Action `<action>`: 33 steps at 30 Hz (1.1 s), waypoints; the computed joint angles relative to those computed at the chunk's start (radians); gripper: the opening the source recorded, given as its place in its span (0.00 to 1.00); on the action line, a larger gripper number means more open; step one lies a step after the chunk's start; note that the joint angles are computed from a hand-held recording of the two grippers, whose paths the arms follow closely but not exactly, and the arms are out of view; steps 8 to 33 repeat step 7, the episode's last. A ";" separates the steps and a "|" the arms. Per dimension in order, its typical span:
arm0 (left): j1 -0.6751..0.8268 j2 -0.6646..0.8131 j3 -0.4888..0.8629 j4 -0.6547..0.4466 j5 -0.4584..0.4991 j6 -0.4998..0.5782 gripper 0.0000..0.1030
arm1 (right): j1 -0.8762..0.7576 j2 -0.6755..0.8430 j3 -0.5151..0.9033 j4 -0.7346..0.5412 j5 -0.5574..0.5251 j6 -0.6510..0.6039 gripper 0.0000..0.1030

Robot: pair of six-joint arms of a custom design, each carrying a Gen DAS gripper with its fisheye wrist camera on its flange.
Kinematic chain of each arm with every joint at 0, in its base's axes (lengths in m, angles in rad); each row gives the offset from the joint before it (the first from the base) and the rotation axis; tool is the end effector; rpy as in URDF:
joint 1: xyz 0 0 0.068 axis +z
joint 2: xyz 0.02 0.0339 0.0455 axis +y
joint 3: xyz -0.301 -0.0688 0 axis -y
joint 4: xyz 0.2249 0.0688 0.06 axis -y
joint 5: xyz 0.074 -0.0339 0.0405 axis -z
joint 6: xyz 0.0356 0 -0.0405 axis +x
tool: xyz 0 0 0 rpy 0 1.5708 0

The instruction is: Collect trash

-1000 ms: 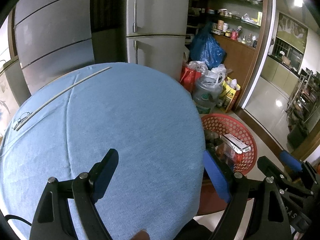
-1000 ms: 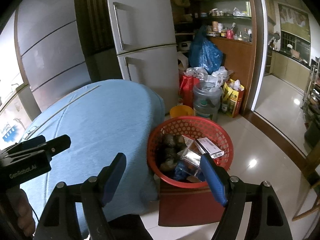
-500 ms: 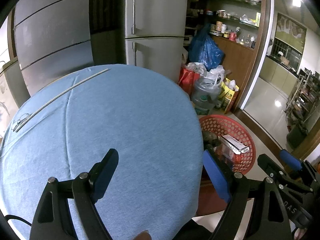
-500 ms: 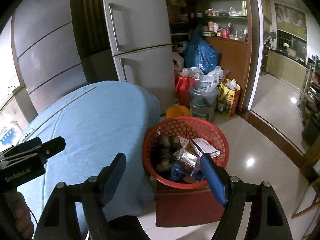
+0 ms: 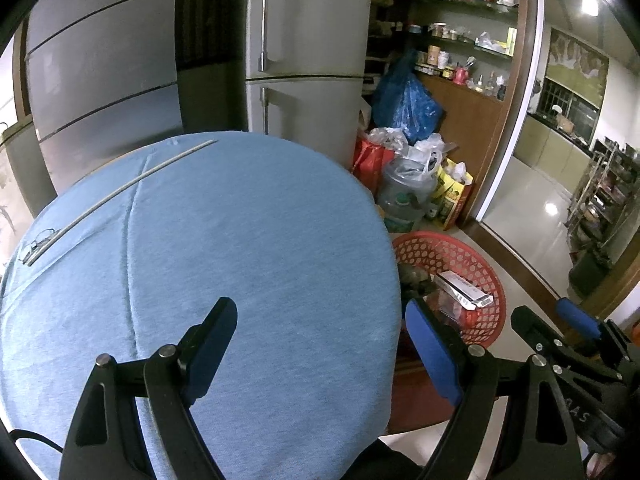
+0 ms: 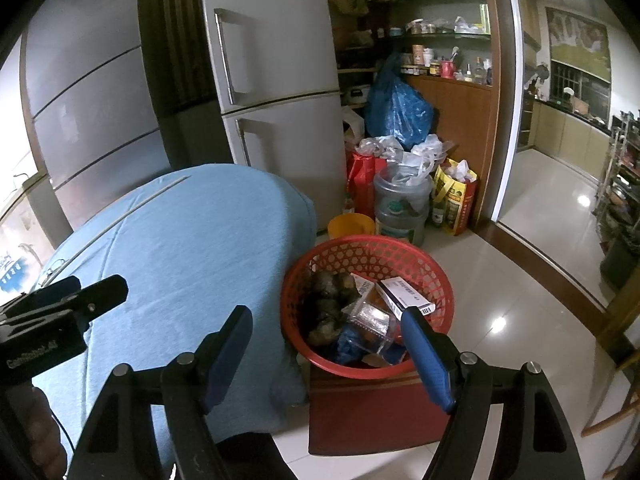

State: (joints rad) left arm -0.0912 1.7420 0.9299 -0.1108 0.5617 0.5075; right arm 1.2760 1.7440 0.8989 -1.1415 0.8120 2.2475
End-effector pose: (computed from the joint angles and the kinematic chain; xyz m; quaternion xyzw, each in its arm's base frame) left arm 0.3293 -0.0492 0.2051 0.3529 0.8443 -0.1939 0.3535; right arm 0.0904 0.2090 0.1915 0.3476 0.8330 -0.1128 0.4154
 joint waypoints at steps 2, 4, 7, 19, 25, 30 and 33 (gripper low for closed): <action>0.004 0.004 0.006 -0.013 0.014 0.007 0.84 | 0.003 0.000 -0.002 -0.002 -0.002 0.006 0.77; 0.004 0.001 0.002 -0.011 0.016 0.016 0.84 | 0.005 0.000 -0.002 -0.006 -0.004 0.010 0.77; 0.000 -0.004 -0.004 -0.010 0.016 0.023 0.84 | 0.006 0.002 0.002 -0.009 -0.008 0.012 0.77; 0.000 -0.004 -0.004 -0.010 0.016 0.023 0.84 | 0.006 0.002 0.002 -0.009 -0.008 0.012 0.77; 0.000 -0.004 -0.004 -0.010 0.016 0.023 0.84 | 0.006 0.002 0.002 -0.009 -0.008 0.012 0.77; 0.000 -0.004 -0.004 -0.010 0.016 0.023 0.84 | 0.006 0.002 0.002 -0.009 -0.008 0.012 0.77; 0.000 -0.004 -0.004 -0.010 0.016 0.023 0.84 | 0.006 0.002 0.002 -0.009 -0.008 0.012 0.77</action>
